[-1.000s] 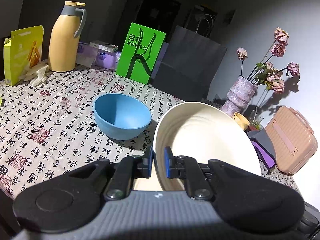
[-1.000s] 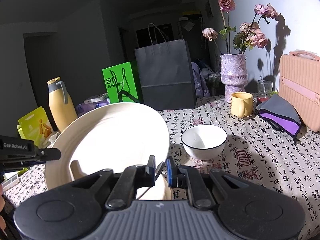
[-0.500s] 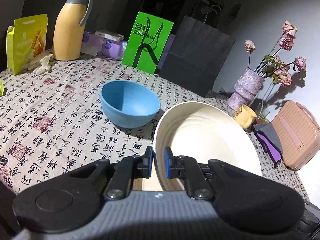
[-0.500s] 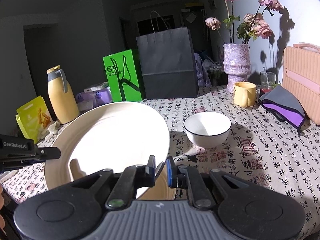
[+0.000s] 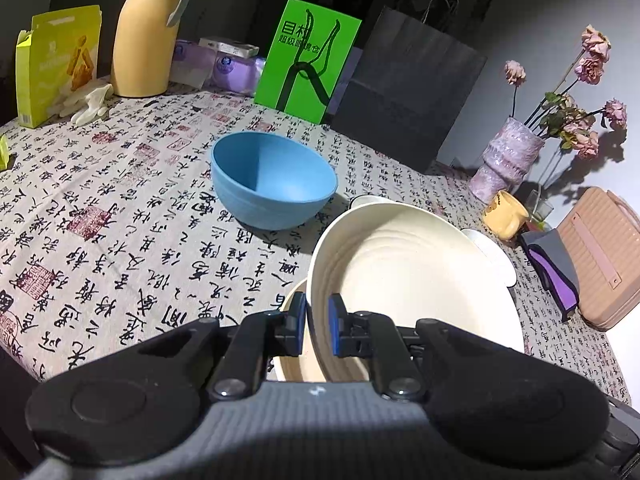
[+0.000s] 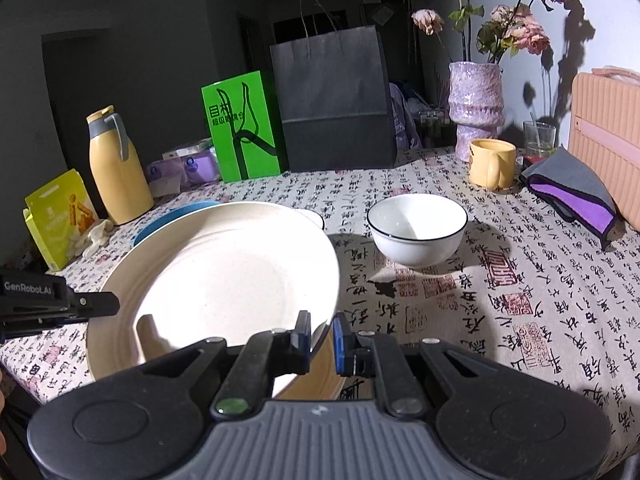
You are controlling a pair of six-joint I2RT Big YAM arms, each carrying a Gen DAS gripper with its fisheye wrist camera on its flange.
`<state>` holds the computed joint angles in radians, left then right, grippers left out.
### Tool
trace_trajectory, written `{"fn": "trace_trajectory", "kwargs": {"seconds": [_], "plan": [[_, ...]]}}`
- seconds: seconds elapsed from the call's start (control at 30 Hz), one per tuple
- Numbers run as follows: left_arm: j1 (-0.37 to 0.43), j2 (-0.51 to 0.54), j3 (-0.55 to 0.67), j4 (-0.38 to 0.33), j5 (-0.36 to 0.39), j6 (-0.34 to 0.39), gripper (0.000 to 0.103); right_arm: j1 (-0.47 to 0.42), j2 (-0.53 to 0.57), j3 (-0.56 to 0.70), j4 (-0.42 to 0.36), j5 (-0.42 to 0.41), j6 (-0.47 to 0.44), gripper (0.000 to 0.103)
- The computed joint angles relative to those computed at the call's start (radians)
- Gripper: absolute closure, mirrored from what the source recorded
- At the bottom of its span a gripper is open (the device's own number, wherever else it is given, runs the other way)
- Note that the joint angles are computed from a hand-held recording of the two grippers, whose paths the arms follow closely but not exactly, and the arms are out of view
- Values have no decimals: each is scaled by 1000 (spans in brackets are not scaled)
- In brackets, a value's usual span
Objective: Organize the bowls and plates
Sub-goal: 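Lower the held cream plate onto the plate stack with both grippers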
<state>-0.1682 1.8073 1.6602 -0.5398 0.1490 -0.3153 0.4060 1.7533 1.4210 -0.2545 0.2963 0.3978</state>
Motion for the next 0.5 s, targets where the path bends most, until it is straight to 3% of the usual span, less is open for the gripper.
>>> {"fn": "trace_trajectory", "kwargs": {"seconds": [0.5], "plan": [[-1,46,32,-53,-5,-1,91,-9,38,27,-50,-28,20,92]]}}
